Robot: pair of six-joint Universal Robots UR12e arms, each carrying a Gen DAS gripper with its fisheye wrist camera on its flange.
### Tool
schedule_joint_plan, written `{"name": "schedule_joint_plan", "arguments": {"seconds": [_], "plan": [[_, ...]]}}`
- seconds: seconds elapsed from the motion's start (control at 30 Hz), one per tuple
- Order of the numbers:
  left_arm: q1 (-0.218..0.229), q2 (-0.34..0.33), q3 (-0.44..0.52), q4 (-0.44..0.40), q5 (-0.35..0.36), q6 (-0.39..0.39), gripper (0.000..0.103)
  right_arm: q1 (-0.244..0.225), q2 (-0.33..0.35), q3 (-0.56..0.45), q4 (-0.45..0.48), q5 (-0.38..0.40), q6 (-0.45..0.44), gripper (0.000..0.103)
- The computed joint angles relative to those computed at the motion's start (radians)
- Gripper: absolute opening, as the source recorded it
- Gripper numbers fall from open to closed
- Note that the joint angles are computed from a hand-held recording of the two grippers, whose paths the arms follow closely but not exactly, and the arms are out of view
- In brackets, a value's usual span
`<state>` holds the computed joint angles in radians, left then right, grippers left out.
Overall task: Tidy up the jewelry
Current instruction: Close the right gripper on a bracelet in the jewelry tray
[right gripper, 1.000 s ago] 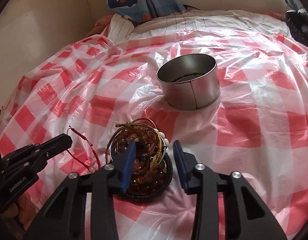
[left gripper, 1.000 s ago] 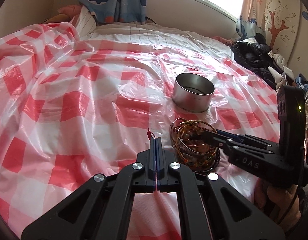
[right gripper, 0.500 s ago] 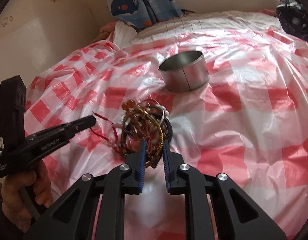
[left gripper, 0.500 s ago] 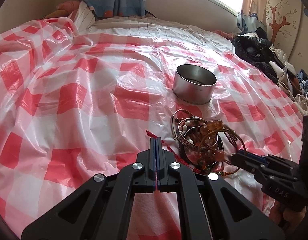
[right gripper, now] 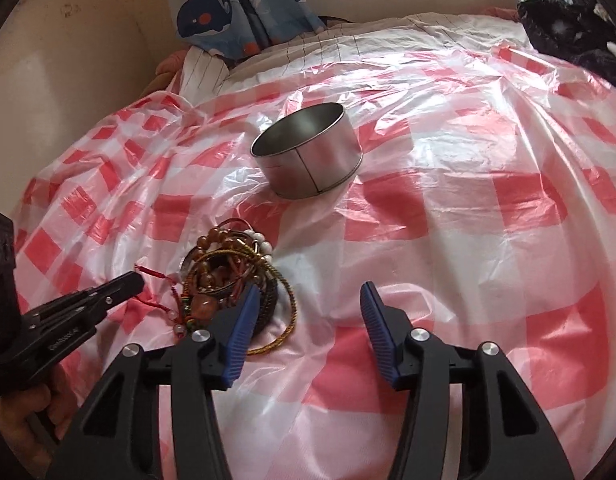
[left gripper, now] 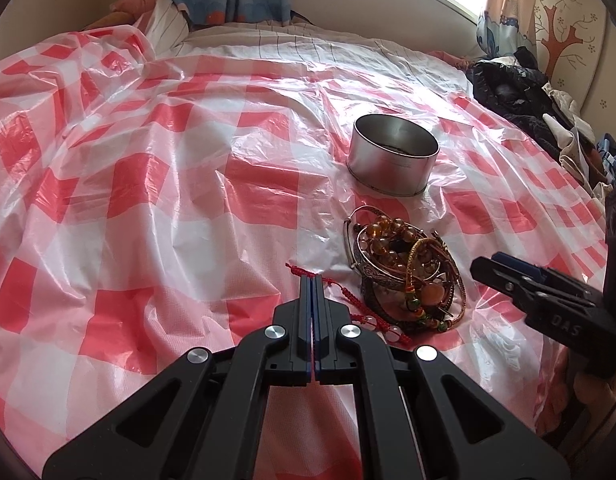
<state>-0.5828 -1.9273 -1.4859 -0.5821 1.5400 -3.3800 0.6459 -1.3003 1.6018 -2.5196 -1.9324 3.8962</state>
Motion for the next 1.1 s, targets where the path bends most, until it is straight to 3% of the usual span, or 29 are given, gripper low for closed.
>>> {"name": "schedule_joint_plan", "arguments": {"seconds": [0.1, 0.17, 0.23, 0.27, 0.33, 0.67, 0.87, 1.1], "plan": [[-0.001, -0.003, 0.003, -0.006, 0.0, 0.003, 0.001, 0.006, 0.041, -0.067, 0.105, -0.028, -0.099, 0.041], [-0.001, -0.004, 0.005, -0.008, 0.0, 0.003, 0.001, 0.007, 0.058, -0.087, 0.131, -0.021, -0.144, 0.029], [-0.001, -0.005, 0.006, -0.01, 0.001, 0.002, 0.001, -0.003, 0.054, -0.073, 0.086, 0.041, -0.152, 0.006], [-0.001, -0.006, 0.006, -0.009, 0.002, 0.001, 0.001, -0.004, 0.05, -0.066, 0.076, 0.052, -0.146, 0.003], [-0.001, -0.006, 0.007, -0.008, 0.001, 0.0, 0.001, -0.005, 0.034, -0.037, 0.018, 0.078, -0.138, 0.003], [0.005, 0.008, -0.011, 0.039, -0.023, -0.006, 0.001, 0.037, -0.054, 0.072, -0.2, 0.017, -0.078, 0.003], [0.005, 0.023, -0.032, 0.123, -0.052, 0.022, 0.0, 0.022, -0.074, 0.102, -0.258, 0.058, -0.032, 0.003], [0.001, 0.019, 0.011, 0.143, -0.122, 0.071, 0.0, 0.005, -0.066, 0.063, -0.269, 0.039, -0.09, 0.003]]}}
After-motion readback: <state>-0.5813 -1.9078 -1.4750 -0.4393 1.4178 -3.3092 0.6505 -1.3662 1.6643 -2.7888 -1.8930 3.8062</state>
